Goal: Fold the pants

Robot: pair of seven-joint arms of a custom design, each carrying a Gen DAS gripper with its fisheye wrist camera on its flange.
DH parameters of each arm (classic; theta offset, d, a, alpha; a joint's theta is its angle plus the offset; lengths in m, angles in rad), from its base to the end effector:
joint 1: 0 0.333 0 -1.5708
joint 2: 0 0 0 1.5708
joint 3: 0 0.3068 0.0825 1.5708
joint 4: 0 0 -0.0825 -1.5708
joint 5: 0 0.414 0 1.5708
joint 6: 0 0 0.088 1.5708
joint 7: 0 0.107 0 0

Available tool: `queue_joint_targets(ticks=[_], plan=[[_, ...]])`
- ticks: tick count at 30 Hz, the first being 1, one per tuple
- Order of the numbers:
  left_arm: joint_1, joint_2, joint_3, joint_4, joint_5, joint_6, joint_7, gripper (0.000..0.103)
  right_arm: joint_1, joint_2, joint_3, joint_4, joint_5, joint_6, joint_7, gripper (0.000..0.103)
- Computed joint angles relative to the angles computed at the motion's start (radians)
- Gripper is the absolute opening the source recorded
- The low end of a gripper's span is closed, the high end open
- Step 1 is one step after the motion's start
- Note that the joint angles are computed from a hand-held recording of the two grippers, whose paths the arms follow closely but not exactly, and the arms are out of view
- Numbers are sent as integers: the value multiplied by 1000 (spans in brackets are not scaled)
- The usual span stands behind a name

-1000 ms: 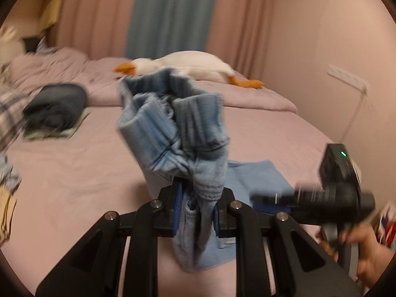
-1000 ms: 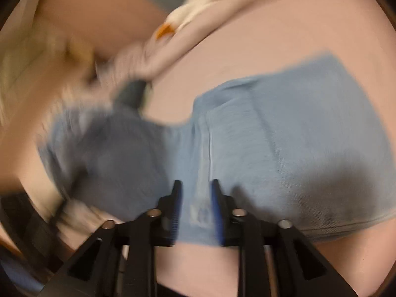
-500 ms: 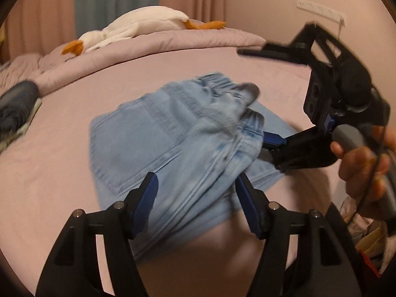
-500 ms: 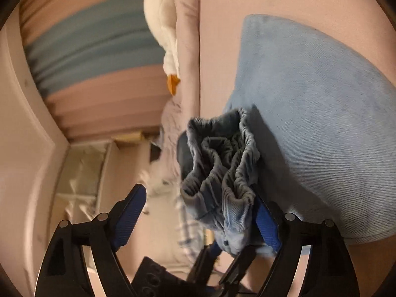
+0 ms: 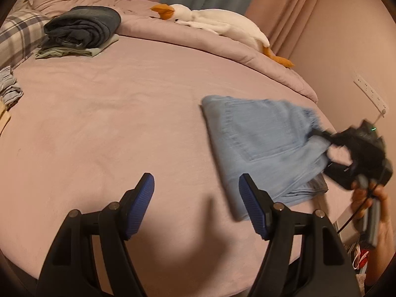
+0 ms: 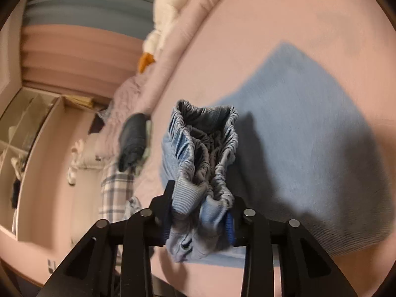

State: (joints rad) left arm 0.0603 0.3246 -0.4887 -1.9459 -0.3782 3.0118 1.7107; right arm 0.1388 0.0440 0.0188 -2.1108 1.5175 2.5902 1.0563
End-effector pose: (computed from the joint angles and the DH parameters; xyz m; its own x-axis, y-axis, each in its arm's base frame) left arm 0.6369 -0.2349 0.3900 -0.2469 -0.9070 0.3411 -0.7697 -0.0303 -0.6377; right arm 0.5974 0.0758 0.4016 -0.1759 -0.4980 -0.8491 -0.7770 0.5999 -0.1909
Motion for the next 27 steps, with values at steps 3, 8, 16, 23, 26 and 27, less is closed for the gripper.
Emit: queue_joint_targets(ticks=[3,8,16,23,26,27], plan=[[5,-7,-9,-10,-4,5,12,71,-6,-52,-10,-23,88,56,-108,35],[-31,33,16,46,38,-27,-13,71,-8,-91,-30,-75,85,112,-131,35],[-102,112,67,172,157,-108,-35,71,-19,-39,-43,-147,85,134,-66,33],[-122,142,78,224,197,-143,-36,71,-58,-73,-54,-146,93,51,-25,56],[-130,166,81,266,209,-161,-33,72,-45,-114,-47,-154,148,161,-76,62],[-138,172,85,277,216,-165,-38,72,-41,-127,-42,-160,109,208,-75,62]])
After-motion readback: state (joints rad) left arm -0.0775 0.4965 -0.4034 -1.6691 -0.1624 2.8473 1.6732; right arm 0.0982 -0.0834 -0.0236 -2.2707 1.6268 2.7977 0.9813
